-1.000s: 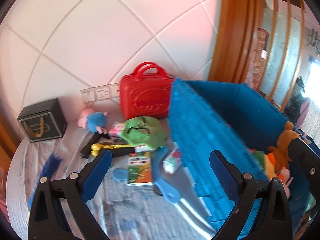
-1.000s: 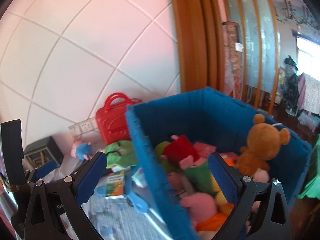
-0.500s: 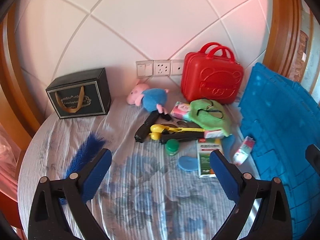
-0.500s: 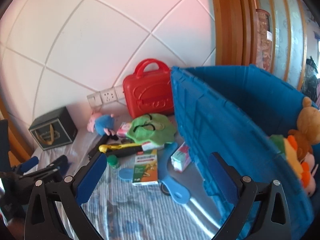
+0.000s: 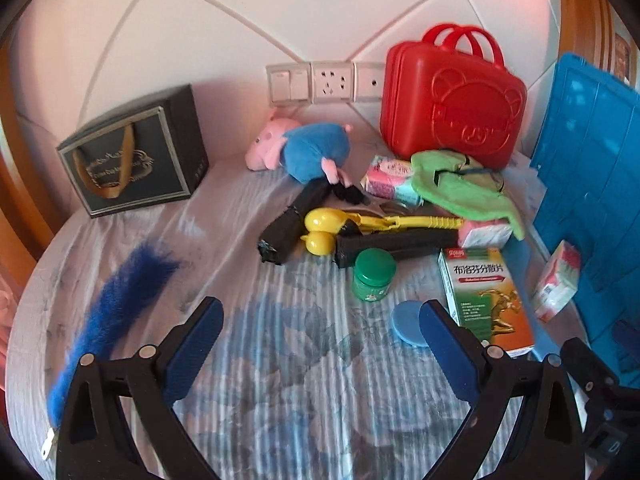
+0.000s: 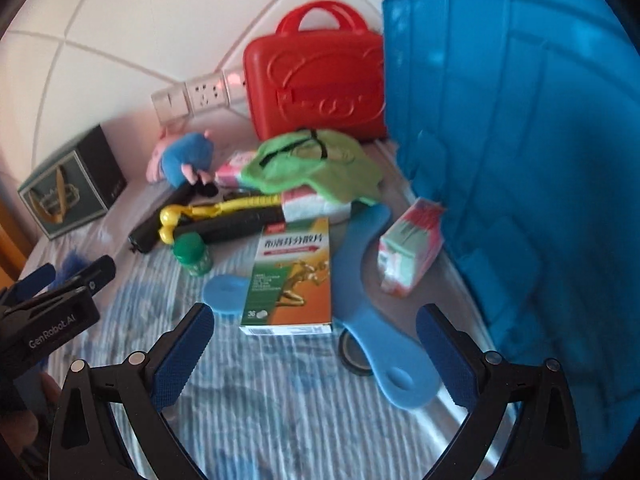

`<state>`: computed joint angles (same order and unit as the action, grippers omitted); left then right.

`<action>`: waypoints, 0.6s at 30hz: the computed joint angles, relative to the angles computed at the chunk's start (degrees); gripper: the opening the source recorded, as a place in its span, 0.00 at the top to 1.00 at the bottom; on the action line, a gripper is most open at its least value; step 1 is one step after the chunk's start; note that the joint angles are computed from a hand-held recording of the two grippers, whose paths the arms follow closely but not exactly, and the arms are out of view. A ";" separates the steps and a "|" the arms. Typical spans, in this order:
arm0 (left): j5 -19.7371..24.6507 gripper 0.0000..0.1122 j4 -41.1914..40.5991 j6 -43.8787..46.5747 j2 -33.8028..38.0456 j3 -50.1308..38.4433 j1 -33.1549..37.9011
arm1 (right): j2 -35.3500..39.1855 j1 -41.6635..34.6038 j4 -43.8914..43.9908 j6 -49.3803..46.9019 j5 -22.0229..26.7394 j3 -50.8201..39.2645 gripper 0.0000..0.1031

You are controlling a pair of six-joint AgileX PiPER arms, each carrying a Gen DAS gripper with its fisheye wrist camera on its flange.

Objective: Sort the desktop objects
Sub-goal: 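Withdraw both grippers from the crate back over the bed, then grasp the pink-and-green tissue pack with the right gripper while the left gripper grasps the green jar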

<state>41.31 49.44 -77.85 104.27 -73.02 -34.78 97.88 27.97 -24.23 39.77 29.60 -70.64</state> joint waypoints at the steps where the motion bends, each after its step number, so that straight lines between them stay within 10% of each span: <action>1: -0.67 0.11 0.63 -0.50 1.33 -0.47 0.25 | 1.34 -0.19 0.28 -0.57 -0.34 -0.64 0.00; 18: -2.17 0.11 -4.33 5.85 19.93 -16.74 4.22 | 17.82 -3.20 9.87 -13.36 1.96 -13.70 0.00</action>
<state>39.14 45.11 -72.00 124.20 -89.76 -30.56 115.70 24.77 -14.36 26.41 31.56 -84.34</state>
